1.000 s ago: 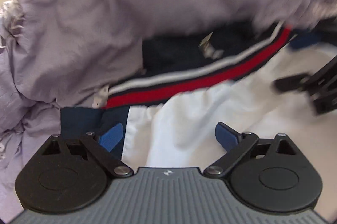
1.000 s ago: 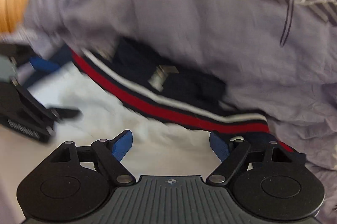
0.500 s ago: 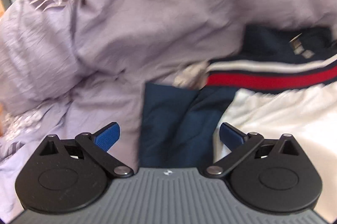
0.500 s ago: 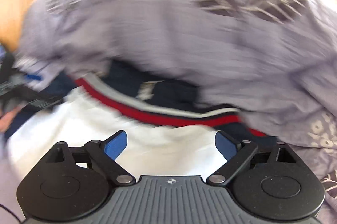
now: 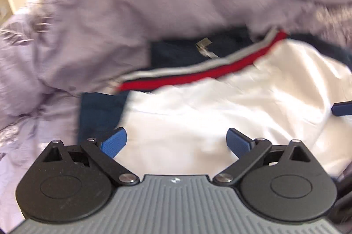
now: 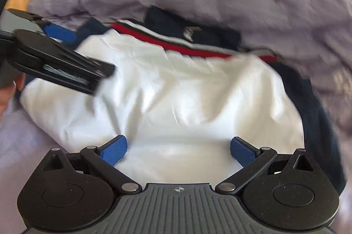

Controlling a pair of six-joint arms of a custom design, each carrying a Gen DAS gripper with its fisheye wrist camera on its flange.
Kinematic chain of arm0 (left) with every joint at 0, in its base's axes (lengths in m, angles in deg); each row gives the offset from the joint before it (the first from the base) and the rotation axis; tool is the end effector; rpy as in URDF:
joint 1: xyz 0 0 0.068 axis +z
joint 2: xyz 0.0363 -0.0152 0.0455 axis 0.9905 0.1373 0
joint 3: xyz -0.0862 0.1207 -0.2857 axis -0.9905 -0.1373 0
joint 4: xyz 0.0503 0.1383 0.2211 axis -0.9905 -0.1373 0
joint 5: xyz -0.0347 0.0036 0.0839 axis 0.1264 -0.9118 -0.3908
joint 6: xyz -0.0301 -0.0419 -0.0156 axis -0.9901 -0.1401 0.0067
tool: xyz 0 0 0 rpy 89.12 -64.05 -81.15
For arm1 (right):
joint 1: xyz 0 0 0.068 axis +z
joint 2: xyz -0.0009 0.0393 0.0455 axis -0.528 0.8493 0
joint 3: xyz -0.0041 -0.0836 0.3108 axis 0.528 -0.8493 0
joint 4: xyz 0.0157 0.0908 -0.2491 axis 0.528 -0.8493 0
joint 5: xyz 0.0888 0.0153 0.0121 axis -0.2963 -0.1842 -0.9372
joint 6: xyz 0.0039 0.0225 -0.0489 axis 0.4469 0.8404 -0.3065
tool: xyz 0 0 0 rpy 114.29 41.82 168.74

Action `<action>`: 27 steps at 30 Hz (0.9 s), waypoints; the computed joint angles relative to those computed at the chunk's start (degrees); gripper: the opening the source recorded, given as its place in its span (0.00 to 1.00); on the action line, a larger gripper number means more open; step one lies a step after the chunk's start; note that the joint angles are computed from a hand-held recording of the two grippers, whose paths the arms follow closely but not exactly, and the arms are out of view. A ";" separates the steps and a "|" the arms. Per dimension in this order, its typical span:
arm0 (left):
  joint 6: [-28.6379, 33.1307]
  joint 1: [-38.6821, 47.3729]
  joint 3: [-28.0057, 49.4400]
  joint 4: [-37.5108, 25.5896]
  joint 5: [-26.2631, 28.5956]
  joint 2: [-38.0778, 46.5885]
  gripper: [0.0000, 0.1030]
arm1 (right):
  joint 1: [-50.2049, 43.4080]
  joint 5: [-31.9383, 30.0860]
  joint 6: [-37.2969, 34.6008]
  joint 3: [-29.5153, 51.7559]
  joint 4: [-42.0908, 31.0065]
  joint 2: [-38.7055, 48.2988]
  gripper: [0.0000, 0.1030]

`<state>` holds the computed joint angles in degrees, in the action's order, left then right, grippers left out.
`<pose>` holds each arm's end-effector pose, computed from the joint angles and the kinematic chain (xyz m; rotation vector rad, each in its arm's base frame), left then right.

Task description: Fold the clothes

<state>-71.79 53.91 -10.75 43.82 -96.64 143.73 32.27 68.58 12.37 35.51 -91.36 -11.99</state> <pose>0.2212 -0.1136 0.2026 0.8040 2.1825 0.0304 0.0982 0.1500 0.1932 -0.1385 2.3281 -0.0342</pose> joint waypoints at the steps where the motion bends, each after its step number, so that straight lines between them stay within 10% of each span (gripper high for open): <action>1: -1.73 -2.40 0.61 1.98 -3.46 3.47 0.96 | 1.67 2.05 2.64 -0.90 0.88 1.45 1.00; 7: -2.88 -7.07 10.05 15.00 -16.30 23.28 1.00 | 4.25 6.81 5.12 -3.09 5.55 6.50 1.00; 19: -9.26 -3.96 37.14 -6.54 -14.68 35.89 1.00 | 3.34 6.77 4.47 -6.77 12.80 6.62 1.00; 27: -4.29 -1.05 26.82 -7.91 -11.81 23.58 1.00 | 0.61 -3.77 3.48 -0.36 -11.81 -14.43 1.00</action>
